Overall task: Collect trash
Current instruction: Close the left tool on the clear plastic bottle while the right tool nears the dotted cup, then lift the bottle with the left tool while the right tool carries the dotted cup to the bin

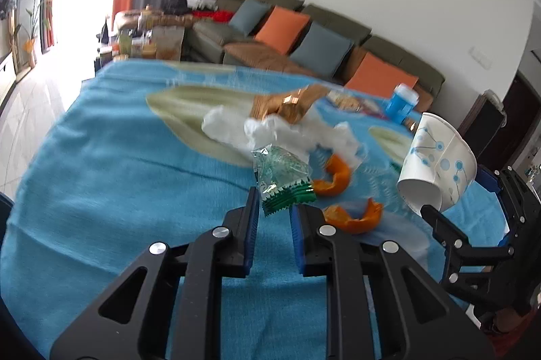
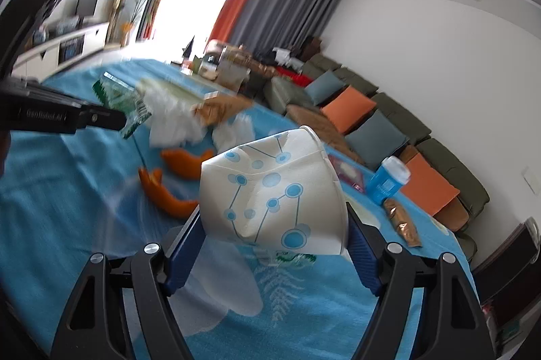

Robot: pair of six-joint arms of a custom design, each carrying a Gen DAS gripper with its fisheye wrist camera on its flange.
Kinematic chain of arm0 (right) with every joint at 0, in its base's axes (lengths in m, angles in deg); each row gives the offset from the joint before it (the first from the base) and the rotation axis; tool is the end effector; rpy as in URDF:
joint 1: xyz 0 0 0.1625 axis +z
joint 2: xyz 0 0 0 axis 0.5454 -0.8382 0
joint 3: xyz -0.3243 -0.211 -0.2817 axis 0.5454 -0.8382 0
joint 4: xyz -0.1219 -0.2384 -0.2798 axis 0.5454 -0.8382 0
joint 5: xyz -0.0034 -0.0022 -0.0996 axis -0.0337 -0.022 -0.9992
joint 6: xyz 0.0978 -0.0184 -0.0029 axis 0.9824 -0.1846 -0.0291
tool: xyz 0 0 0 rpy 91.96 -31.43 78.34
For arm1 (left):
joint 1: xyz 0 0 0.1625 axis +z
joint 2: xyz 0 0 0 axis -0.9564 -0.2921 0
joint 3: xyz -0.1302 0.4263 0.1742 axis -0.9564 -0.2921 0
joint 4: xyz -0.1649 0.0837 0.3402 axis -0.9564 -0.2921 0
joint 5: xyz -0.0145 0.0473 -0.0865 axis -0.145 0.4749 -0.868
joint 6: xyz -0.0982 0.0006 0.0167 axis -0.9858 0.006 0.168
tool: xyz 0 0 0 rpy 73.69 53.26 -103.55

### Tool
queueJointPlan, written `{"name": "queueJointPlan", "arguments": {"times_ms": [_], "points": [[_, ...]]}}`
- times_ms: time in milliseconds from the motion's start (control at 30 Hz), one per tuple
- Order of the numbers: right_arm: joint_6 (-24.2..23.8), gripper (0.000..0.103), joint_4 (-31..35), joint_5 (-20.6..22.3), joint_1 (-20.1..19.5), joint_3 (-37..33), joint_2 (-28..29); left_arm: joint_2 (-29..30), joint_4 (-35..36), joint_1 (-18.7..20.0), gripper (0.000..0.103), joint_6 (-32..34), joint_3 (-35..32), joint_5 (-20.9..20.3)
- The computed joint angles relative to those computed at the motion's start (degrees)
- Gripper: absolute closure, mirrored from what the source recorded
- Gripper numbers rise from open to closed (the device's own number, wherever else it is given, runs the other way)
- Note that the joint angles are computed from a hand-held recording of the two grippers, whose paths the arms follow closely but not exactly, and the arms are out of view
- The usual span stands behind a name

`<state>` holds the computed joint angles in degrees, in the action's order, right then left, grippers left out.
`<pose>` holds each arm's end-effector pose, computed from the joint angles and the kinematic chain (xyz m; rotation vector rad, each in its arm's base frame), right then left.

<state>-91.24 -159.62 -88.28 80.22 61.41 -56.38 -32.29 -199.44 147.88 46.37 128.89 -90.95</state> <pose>0.3585 -0.6730 0.0935 0.8517 -1.7796 0.9657 -0.0346 -0.7615 0.3795 0.6342 2.5414 -0.9990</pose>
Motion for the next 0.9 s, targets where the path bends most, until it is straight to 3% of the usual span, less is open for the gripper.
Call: {"name": "queueJointPlan", "arguments": {"times_ms": [167,300,600,900], "points": [[0.9,0.028,-1.8,2.8,1.4,0.9,-0.8,-4.2,-7.5,-0.7,0.085,3.0,5.2,-2.0],[1.5,0.028,-0.5,5.4,2.5,0.3,-0.6,-7.7,-13.4,-1.3,0.085,5.8,9.1,-1.0],[3.3,0.028,6.1,12.1,5.2,-3.1,1.9,-15.6,-22.8,-0.6,0.085,6.2,16.0,4.1],[5.0,0.028,15.7,19.5,7.6,-9.0,5.3,-21.3,-28.6,1.6,0.085,6.4,18.8,10.2]]}}
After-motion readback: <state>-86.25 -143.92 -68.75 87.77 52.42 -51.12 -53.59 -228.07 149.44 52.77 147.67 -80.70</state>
